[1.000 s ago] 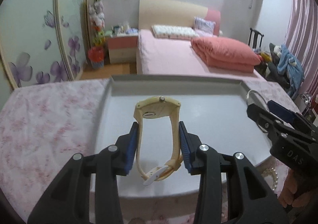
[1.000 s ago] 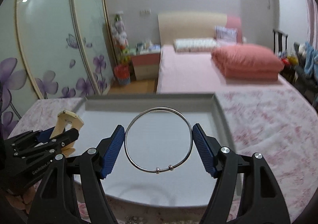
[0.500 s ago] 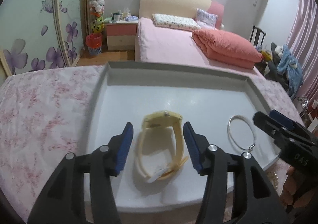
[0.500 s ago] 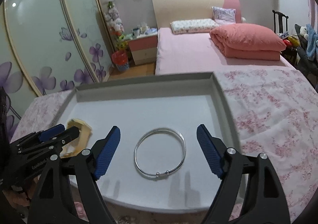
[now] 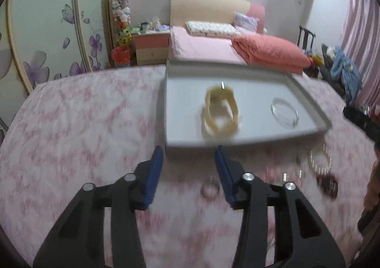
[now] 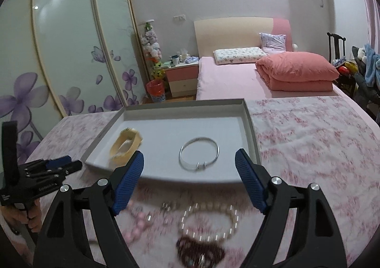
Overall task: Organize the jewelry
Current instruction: 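Lower the watch and bangle into the grey tray and open both tools, then grasp the silver ring with the left tool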
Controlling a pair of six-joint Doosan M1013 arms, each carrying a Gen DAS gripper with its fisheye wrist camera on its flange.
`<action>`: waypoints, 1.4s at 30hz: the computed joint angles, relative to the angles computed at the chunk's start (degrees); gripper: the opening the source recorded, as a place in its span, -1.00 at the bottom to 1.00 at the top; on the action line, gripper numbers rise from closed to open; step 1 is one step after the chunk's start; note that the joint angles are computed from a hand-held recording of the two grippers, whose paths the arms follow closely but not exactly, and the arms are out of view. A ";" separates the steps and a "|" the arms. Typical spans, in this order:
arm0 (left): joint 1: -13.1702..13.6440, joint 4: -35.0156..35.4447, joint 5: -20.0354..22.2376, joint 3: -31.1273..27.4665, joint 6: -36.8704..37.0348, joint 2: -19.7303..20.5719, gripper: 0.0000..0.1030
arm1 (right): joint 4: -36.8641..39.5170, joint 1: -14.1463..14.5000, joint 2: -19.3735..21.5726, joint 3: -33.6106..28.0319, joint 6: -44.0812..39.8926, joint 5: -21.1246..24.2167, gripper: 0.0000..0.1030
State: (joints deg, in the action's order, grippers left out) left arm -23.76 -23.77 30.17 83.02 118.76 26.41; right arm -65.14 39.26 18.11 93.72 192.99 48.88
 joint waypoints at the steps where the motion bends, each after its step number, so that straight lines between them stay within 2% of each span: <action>1: 0.02 0.15 0.69 0.64 0.56 -0.22 -0.27 | -0.26 0.43 -0.12 0.33 0.46 0.23 0.53; 5: -0.32 0.59 2.30 1.95 1.86 -0.38 -0.41 | -0.39 1.87 -0.56 1.71 2.36 0.32 0.53; 10: -0.98 3.01 3.49 1.65 0.14 0.43 -0.41 | 0.15 2.43 -1.44 3.46 4.04 0.72 0.53; 17: -1.98 5.77 2.66 1.09 -1.72 0.98 -0.42 | 0.65 2.23 -2.30 5.15 6.61 0.83 0.53; 20: -2.44 7.03 1.78 1.23 -2.53 1.00 -0.57 | 0.75 2.22 -2.28 5.40 6.90 0.42 0.53; 23: -2.72 8.35 0.90 1.56 -3.64 0.88 -0.58 | 0.78 2.26 -2.24 5.51 6.93 0.55 0.53; 27: -2.36 10.61 0.42 1.56 -7.51 0.85 -0.58 | 1.28 2.32 -2.31 5.73 7.20 1.46 0.53; 31: -0.83 11.04 -0.08 1.91 -10.02 0.40 -0.58 | 2.99 2.24 -2.50 5.99 6.16 2.68 0.52; 37: 0.99 11.10 -1.99 3.28 -12.24 -1.02 -0.58 | 8.30 1.28 -1.52 4.76 0.74 2.75 0.31; 42: 1.89 10.12 -2.26 4.10 -12.09 -1.74 -0.58 | 13.92 -0.45 0.30 2.39 -6.36 3.44 -0.03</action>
State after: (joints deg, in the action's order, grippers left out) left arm -21.88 -13.65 27.92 87.12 106.67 24.67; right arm -51.23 38.81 18.41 96.10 186.63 52.32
